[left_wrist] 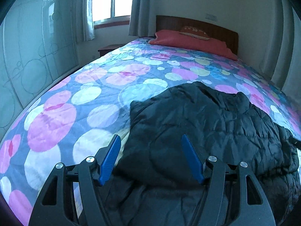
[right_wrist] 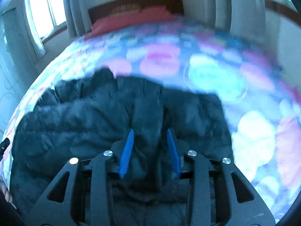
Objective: Fold large clothes
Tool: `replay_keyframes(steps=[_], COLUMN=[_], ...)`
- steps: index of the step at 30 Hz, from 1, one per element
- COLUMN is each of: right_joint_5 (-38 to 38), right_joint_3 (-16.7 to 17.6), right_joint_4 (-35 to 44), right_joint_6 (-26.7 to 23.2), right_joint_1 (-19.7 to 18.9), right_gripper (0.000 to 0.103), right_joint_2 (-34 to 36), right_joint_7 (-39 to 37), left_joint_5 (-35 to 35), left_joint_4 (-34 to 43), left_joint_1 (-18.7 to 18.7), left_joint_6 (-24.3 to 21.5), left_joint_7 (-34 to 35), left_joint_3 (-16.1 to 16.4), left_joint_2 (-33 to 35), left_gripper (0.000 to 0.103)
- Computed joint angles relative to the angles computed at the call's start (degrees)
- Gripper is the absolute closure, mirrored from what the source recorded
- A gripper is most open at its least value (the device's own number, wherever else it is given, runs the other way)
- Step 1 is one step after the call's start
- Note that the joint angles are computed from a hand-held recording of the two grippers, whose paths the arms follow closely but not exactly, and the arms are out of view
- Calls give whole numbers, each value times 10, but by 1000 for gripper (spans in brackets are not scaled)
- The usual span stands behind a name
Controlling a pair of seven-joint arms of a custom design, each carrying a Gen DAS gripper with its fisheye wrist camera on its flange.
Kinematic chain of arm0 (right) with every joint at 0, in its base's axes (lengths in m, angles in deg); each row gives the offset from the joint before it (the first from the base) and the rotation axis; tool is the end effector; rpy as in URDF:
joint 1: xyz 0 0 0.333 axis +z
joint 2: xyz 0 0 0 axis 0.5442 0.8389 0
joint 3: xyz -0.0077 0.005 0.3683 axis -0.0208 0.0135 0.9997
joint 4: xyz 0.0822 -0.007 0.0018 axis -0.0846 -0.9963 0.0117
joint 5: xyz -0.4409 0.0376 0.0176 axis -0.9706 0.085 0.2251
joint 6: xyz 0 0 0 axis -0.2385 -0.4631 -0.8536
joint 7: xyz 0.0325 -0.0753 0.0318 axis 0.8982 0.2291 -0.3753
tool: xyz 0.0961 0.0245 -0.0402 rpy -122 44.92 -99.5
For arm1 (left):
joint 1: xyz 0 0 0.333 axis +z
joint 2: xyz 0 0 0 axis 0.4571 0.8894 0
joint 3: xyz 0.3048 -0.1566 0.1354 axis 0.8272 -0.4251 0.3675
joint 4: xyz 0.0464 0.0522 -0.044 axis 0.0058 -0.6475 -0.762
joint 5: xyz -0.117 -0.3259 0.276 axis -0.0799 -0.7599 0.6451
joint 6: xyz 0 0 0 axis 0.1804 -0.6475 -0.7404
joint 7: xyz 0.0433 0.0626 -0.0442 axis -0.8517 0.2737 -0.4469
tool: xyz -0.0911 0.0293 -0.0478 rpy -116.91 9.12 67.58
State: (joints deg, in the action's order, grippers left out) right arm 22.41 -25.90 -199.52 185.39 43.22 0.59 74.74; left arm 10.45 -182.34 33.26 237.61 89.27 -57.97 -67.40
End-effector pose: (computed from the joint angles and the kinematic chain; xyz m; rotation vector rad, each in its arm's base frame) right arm 0.5946 0.1686 0.5034 -1.5673 1.8789 -0.6782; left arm 0.6355 0.0086 0.5270 -1.8093 1.5574 -0.7677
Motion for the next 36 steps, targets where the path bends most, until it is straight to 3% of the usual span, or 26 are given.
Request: replay_keyframes(steps=[4, 9, 12, 15, 19, 23, 26, 28, 31, 36], right_joint_5=[60, 65, 103, 95, 113, 36, 61, 88, 148, 141], right_joint_3=[3, -29, -41, -64, -67, -77, -56, -45, -36, -68], right_joint_4=[38, 88, 93, 93, 91, 86, 98, 115, 135, 126], right_joint_6=[21, -16, -13, -9, -27, -8, 4, -1, -33, -21], right_joint_1=[12, 50, 61, 84, 90, 102, 89, 89, 87, 118], right_gripper=[64, 64, 64, 64, 65, 63, 63, 63, 62, 63], right_joint_2=[35, 94, 118, 122, 107, 84, 93, 111, 142, 138], right_joint_7=[-71, -92, -125, -118, -135, -66, -101, -143, -202, -196], left_joint_5=[-5, 10, -2, -16, -14, 6, -64, -84, -114, -139], left_joint_4=[46, 103, 119, 123, 116, 82, 89, 106, 144, 146], left_joint_1=[-7, -17, -16, -14, -20, -24, -11, -14, -15, -13], left_joint_6=[-17, -79, -108, -110, -126, -72, -49, -63, -128, -130], left_joint_7=[5, 0, 26, 46, 42, 1, 70, 94, 133, 156], left_joint_3=[-4, -2, -9, -13, -7, 0, -32, -40, -53, -54], left_joint_2=[38, 88, 109, 123, 104, 63, 71, 90, 131, 132], left_gripper=[36, 36, 36, 35, 35, 35, 35, 35, 35, 35])
